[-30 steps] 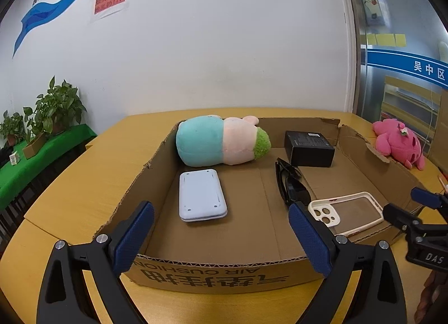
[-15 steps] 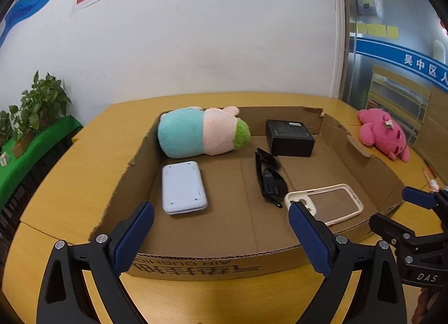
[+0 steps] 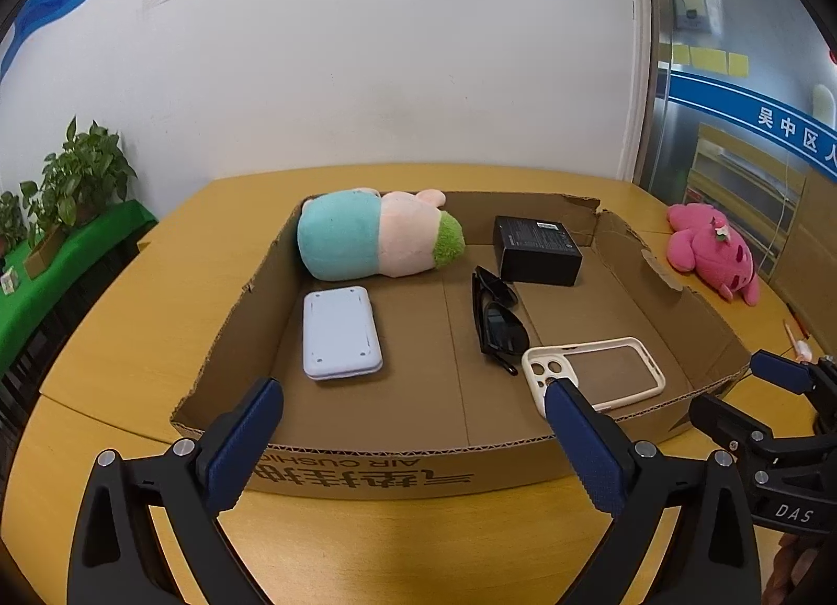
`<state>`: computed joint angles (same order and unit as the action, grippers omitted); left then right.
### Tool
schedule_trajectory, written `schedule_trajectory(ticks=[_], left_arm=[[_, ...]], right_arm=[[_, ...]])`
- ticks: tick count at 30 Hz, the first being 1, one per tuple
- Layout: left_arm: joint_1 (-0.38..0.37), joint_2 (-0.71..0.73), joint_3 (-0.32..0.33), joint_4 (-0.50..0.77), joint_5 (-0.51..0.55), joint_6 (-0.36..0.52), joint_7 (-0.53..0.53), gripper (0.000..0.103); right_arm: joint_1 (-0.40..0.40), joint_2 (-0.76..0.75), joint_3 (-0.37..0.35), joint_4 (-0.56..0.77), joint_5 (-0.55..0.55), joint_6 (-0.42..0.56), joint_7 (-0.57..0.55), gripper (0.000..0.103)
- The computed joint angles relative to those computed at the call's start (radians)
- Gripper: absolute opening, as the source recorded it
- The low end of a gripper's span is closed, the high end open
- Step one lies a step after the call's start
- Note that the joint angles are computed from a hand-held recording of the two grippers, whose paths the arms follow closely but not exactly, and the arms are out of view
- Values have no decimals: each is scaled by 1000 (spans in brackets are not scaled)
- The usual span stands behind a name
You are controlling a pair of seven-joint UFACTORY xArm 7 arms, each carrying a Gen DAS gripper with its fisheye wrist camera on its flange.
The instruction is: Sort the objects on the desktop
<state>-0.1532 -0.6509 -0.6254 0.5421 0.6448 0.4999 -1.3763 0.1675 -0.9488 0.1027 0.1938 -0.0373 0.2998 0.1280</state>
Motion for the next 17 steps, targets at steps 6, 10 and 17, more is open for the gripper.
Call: schedule_trajectory(ticks=[6, 10, 17], left_arm=[[-11, -16, -7, -2, -2, 22, -12, 102], [-19, -16, 0, -4, -10, 17, -9, 102], [-25, -17, 8, -12, -23, 6, 15, 102]], right_arm=[[2, -21, 3, -5, -6, 11, -2, 89], [2, -24, 5, -4, -7, 14, -2, 89], [5, -29, 9, -6, -8, 19, 5, 89]])
